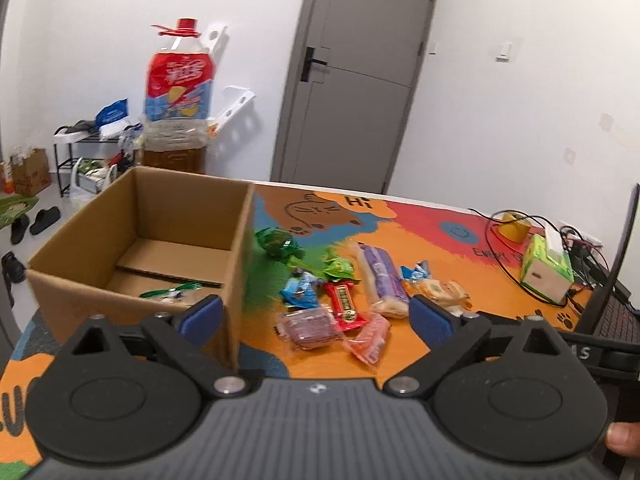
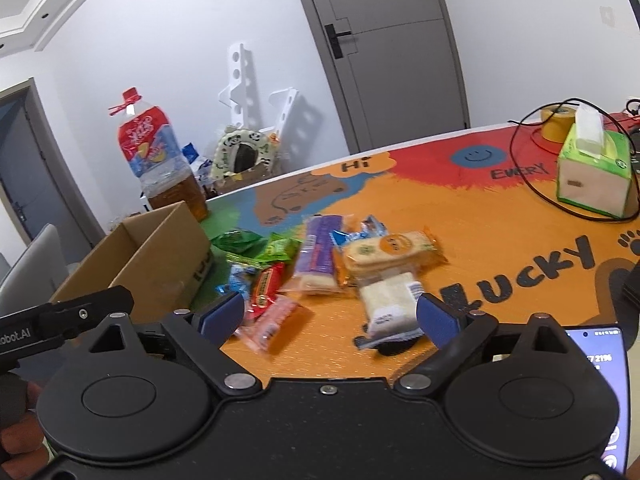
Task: Organize snacks
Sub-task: 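Grasp the pink candy stick with the left tool while the right tool grasps the white cracker pack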
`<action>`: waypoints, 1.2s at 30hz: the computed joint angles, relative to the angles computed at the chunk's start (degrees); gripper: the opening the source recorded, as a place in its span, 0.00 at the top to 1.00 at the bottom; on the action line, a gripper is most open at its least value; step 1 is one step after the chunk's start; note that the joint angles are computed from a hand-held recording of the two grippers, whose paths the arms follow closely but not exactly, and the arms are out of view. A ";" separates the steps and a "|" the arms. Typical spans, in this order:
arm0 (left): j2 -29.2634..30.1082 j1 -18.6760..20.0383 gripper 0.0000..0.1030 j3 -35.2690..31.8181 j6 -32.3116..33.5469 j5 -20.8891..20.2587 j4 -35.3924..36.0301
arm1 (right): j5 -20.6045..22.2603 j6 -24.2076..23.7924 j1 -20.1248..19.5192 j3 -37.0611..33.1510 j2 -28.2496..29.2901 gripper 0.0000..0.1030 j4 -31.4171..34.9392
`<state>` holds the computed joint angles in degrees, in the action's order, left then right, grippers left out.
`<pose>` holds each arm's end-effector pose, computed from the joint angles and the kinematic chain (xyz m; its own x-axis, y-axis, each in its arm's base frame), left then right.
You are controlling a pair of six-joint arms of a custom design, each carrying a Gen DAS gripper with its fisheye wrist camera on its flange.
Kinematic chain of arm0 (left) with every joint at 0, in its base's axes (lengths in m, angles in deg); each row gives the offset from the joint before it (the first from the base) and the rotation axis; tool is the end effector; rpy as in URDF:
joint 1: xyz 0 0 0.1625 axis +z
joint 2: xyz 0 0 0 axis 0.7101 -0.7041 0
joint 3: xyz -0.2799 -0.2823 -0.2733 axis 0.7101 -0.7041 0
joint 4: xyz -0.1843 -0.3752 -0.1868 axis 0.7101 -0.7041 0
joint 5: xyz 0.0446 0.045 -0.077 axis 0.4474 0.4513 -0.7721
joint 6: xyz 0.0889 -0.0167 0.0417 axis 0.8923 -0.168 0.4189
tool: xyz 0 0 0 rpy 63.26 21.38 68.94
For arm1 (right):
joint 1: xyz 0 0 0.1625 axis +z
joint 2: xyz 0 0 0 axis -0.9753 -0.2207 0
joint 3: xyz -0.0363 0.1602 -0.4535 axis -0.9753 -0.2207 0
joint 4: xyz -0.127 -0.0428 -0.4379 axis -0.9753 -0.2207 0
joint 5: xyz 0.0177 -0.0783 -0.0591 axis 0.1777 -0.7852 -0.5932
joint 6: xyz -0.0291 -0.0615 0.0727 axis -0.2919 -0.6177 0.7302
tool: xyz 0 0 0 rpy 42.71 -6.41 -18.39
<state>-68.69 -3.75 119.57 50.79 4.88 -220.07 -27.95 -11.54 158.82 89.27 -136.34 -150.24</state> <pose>-0.3219 -0.5698 0.0267 -0.8224 0.0617 -0.5656 0.5113 0.5162 -0.6871 0.0322 -0.6565 0.3171 -0.8793 -0.1489 0.4523 -0.4446 0.5970 -0.6677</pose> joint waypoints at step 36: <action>7.22 6.05 0.56 -12.19 -1.68 -8.49 14.34 | -3.73 0.50 -2.08 -7.18 6.55 0.36 0.22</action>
<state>-61.48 2.30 107.38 49.11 -3.62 -205.73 -31.69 -11.04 156.74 82.09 -129.79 -150.02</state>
